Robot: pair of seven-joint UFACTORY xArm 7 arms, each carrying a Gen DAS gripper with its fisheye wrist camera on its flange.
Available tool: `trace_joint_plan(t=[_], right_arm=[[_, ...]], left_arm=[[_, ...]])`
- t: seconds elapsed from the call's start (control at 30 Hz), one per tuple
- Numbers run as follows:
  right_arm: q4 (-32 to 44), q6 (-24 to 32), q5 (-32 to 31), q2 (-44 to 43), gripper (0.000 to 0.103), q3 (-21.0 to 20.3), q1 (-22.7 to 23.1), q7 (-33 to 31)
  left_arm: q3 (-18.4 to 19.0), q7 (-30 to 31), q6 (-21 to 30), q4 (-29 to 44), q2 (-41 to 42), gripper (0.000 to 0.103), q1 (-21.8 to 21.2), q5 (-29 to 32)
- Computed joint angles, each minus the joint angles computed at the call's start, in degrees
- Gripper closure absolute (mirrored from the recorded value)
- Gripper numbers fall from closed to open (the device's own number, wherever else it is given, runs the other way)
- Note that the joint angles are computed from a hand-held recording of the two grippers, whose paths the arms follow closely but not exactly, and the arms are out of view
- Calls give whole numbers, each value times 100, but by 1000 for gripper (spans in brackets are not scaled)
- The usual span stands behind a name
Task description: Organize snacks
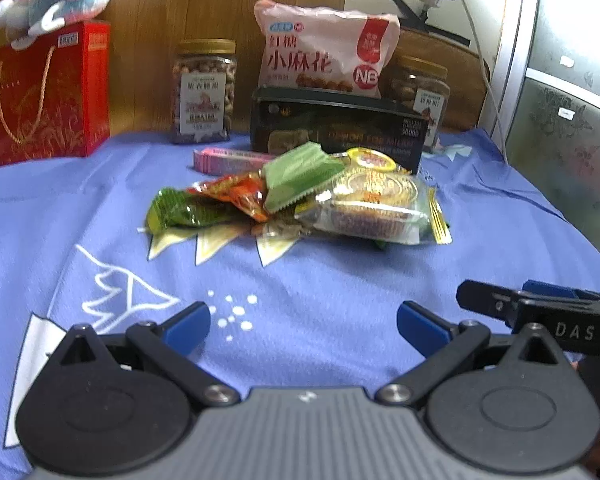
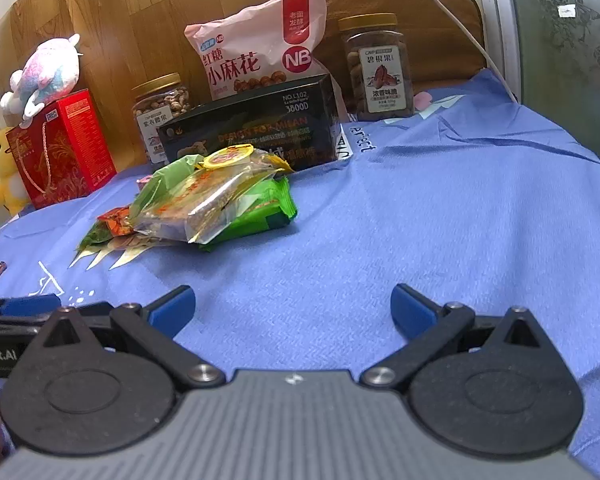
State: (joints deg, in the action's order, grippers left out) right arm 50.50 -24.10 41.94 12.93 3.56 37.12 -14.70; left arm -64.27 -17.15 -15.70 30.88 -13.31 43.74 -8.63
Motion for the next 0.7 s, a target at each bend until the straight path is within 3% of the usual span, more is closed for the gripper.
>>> trace_joint_plan(t=[0.1, 0.37, 0.5, 0.7], right_arm=[[-82, -62, -446, -5, 0, 186, -289, 479], [-260, -297, -1378, 14, 0, 371, -683, 1537], [-234, -314, -1264, 33, 0, 257, -535, 1470], [-244, -381, -1311, 51, 0, 273, -562, 1581]], left_arm=[[-400, -128, -28, 27, -193, 0, 430, -24], [-347, -615, 156, 143, -57, 0, 735, 399], [-647, -831, 203, 159, -190, 0, 1094, 624], [-783, -1045, 183, 168, -198, 0, 1289, 992]])
